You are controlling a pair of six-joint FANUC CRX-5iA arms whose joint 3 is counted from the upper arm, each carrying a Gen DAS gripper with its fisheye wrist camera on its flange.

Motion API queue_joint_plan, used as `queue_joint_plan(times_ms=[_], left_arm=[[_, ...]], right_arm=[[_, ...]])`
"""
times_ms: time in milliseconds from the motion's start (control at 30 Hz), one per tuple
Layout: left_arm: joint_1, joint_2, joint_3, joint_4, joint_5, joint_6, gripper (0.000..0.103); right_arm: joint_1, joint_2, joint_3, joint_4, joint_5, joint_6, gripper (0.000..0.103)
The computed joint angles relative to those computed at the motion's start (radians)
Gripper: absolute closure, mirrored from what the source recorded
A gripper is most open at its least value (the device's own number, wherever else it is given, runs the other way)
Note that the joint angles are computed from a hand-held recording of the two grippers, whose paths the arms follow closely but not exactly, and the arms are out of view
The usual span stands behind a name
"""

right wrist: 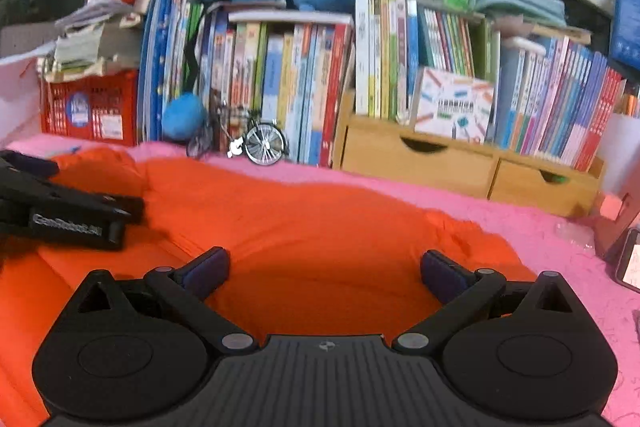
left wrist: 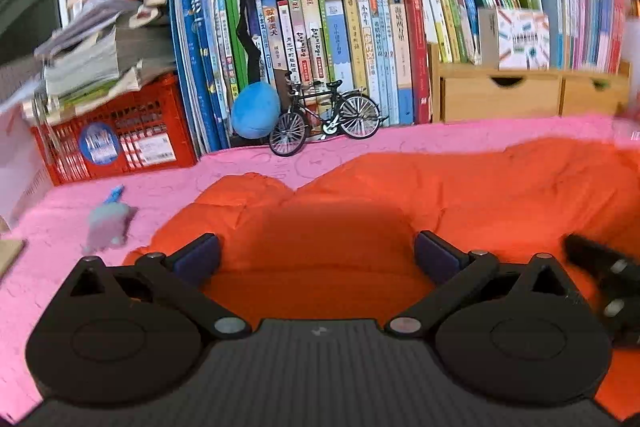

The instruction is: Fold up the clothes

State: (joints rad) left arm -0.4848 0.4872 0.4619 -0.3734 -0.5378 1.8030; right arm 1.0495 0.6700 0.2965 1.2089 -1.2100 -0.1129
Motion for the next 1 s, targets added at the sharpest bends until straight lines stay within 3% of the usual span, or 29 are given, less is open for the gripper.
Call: queue_joint_plan(times_ms=[300,833,933,1000], left_arm=[[0.035,-0.018,-0.056,0.044,0.055,-0.073,0.000],[0.106,-0.069,-0.179,0.172,0.143,-0.159,0.000],[0.112,-0.076,-0.174,0.114,0.110,-0.063,0.000],[0.135,-0.079,-0.186,0.167,0.094,-0.059,0.000]], right_arm=[[0.001,-0.056,-0.103,-0.014,-0.004,-0.019,0.000],[0.011,-0.142,-0.216,-0.102,-0.111,-0.165,0.000],[0.011,-0.176,-0.246,-0.157,-0.128,-0.233,0.000],[0.011,-0.197,-0.267,-0.186,-0.129,-0.271,0.000]])
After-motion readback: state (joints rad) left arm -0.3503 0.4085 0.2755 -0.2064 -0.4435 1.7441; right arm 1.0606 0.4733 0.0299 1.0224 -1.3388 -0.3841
